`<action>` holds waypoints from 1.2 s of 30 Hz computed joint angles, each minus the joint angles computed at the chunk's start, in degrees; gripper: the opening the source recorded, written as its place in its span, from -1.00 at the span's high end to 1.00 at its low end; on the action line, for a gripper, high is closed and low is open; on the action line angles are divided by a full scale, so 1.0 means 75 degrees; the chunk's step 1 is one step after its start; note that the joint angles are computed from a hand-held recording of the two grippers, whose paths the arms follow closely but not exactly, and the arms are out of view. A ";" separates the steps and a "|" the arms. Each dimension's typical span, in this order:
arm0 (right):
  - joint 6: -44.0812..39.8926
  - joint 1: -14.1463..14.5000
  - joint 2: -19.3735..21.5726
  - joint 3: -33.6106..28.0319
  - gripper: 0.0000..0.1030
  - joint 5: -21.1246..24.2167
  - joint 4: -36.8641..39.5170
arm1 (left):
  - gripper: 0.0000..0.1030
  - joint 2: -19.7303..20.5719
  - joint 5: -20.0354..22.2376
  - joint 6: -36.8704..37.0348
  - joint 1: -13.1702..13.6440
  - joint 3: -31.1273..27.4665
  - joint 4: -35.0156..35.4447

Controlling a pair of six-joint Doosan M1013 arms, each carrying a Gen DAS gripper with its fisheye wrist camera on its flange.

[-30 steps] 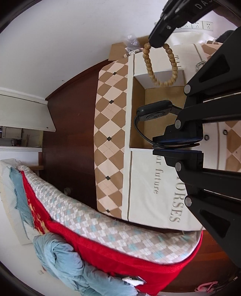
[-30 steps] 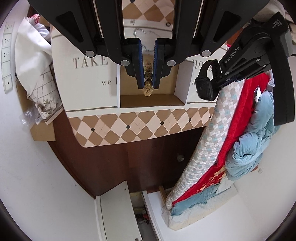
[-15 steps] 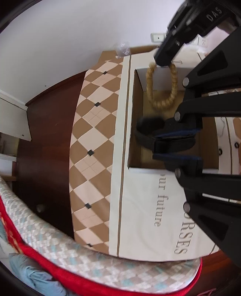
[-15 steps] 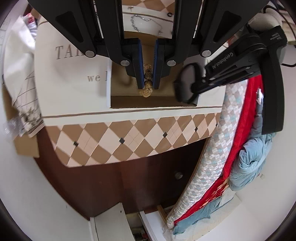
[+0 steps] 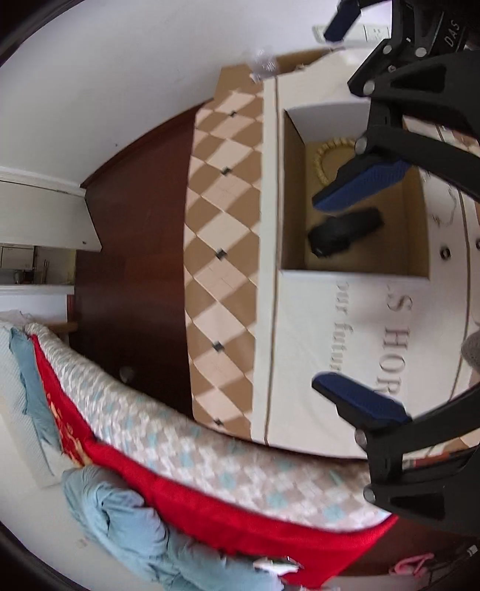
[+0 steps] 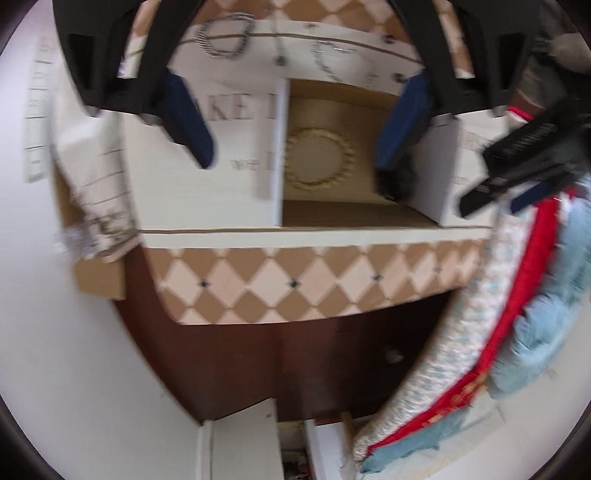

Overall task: Organize jewelry
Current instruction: 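Carry both items into the white box and open both tools to release, then lift both open tools up and away from the box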

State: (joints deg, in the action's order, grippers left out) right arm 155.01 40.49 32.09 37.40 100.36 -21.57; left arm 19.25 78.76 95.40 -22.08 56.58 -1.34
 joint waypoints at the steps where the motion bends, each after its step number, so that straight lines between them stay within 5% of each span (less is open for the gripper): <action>1: -0.0027 0.0035 0.0031 -0.0024 -0.99 0.0127 -0.0059 | -1.00 -0.0089 -0.0125 0.0024 -0.0018 0.0152 0.0163; 19: 0.0300 0.0729 0.0147 -0.0218 -1.00 0.0711 -0.0943 | -0.99 -0.1225 -0.0965 0.0048 0.0013 0.1501 0.0680; 36: 0.0103 0.1634 0.0340 -0.1442 -1.00 0.1441 -0.2443 | -0.99 -0.2197 -0.1399 0.0237 0.0192 0.1857 0.0223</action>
State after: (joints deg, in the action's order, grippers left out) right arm 155.78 52.74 34.64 26.59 111.17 -39.89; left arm 2.77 68.27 97.18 -20.64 70.51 0.33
